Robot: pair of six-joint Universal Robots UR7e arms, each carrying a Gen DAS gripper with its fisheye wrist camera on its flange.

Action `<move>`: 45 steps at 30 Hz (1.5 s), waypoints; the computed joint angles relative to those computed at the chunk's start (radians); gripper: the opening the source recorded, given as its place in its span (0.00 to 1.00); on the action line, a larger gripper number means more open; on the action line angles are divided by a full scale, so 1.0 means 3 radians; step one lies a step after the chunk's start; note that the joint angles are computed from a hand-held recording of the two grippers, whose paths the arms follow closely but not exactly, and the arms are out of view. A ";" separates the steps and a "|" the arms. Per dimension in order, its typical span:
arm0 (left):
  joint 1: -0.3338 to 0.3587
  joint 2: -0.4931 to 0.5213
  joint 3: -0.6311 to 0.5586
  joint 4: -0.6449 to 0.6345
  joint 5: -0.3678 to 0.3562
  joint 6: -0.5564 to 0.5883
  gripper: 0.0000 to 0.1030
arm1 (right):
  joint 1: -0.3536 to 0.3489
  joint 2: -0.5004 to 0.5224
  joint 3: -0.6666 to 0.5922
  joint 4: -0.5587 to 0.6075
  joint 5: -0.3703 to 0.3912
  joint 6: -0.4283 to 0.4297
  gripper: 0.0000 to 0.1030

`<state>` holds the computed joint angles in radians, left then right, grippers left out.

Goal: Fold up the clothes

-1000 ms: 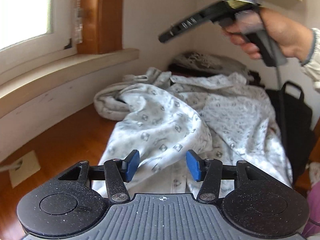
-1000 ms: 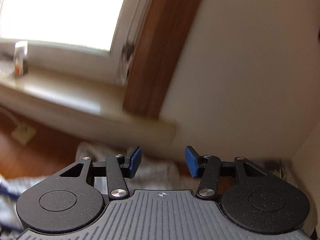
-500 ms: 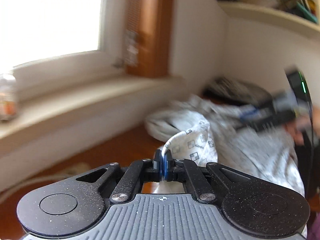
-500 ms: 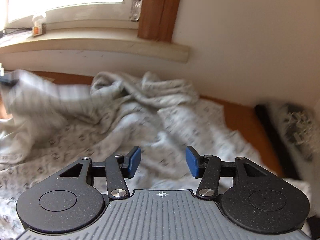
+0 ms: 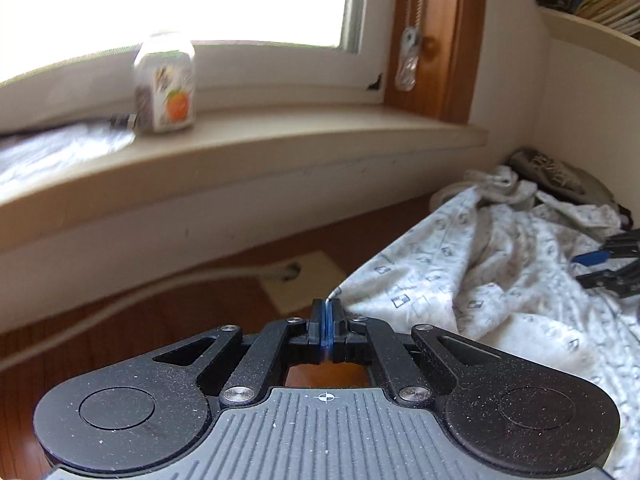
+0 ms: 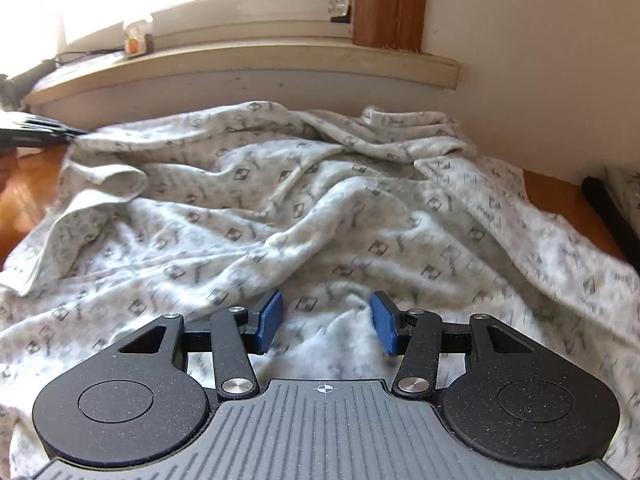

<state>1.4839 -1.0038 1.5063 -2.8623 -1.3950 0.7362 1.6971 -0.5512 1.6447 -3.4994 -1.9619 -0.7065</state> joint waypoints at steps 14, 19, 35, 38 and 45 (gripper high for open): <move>0.0001 -0.0192 0.0374 -0.0174 -0.0092 0.0073 0.42 | -0.0114 -0.0019 0.0191 -0.0353 0.0318 -0.0142 0.60; 0.0003 -0.0216 0.0465 -0.0244 -0.0236 0.0094 0.45 | -0.0122 -0.0011 0.0201 -0.0401 0.0341 -0.0142 0.60; 0.0037 -0.0242 0.0416 -0.0216 -0.0095 -0.0001 0.02 | -0.0130 -0.0020 0.0204 -0.0390 0.0367 -0.0117 0.60; 0.0086 -0.0338 0.0382 -0.0056 -0.0075 -0.0106 0.03 | -0.0131 -0.0021 0.0203 -0.0389 0.0371 -0.0115 0.60; 0.0180 -0.0417 0.0377 -0.0077 0.0047 -0.0260 0.05 | -0.0133 -0.0018 0.0198 -0.0389 0.0374 -0.0115 0.60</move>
<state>1.5380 -1.1288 1.6193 -2.8854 -1.3810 0.6583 1.6572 -0.5566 1.7042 -3.6161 -1.8498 -0.7410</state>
